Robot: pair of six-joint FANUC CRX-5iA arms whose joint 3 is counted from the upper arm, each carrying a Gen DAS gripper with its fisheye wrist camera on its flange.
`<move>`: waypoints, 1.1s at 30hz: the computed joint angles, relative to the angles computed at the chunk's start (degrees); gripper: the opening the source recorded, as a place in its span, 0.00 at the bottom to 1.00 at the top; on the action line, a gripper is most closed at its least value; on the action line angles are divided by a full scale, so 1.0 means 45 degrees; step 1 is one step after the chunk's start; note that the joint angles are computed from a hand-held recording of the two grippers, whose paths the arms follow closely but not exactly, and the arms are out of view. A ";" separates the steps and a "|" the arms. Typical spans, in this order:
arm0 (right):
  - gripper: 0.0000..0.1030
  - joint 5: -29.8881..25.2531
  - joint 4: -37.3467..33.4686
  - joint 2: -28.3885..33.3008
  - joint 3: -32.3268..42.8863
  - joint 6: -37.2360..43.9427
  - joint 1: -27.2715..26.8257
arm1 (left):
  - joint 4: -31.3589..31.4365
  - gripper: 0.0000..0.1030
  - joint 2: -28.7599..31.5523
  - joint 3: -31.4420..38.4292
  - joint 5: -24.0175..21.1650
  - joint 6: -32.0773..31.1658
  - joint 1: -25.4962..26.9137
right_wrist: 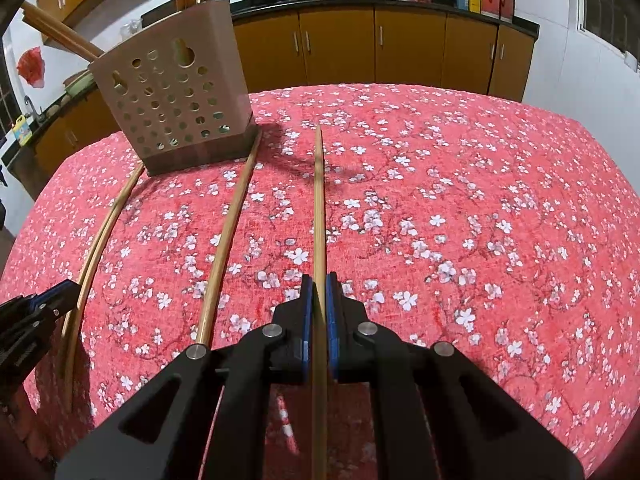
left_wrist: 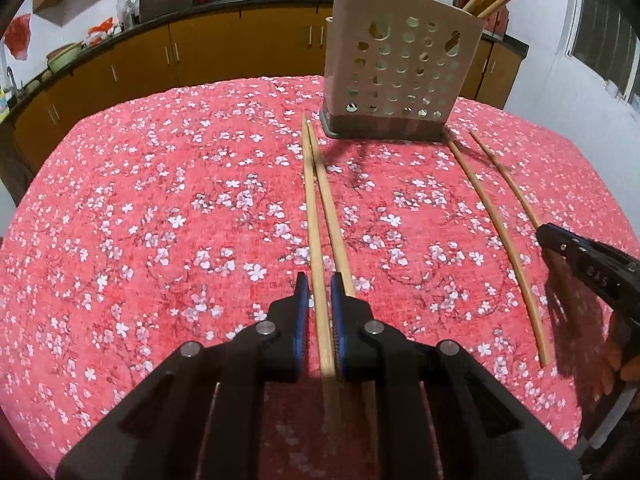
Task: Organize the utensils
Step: 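Lower the right tool and grasp a chopstick while the left tool grasps another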
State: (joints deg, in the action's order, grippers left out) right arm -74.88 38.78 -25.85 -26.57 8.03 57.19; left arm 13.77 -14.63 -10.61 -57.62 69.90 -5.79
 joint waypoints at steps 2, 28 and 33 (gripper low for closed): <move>0.07 -0.0010 0.0032 0.0001 -0.0017 -0.0011 0.0023 | -0.0154 0.13 0.0005 0.0027 0.0058 0.0074 -0.0073; 0.08 0.0775 -0.0035 0.0252 0.0093 0.0727 -0.1310 | 0.0023 0.09 0.0774 0.0654 0.0367 0.0025 0.1649; 0.08 0.0679 -0.0005 0.0184 0.0062 0.0561 -0.1148 | 0.0204 0.10 0.0659 0.0530 0.0330 -0.0069 0.1739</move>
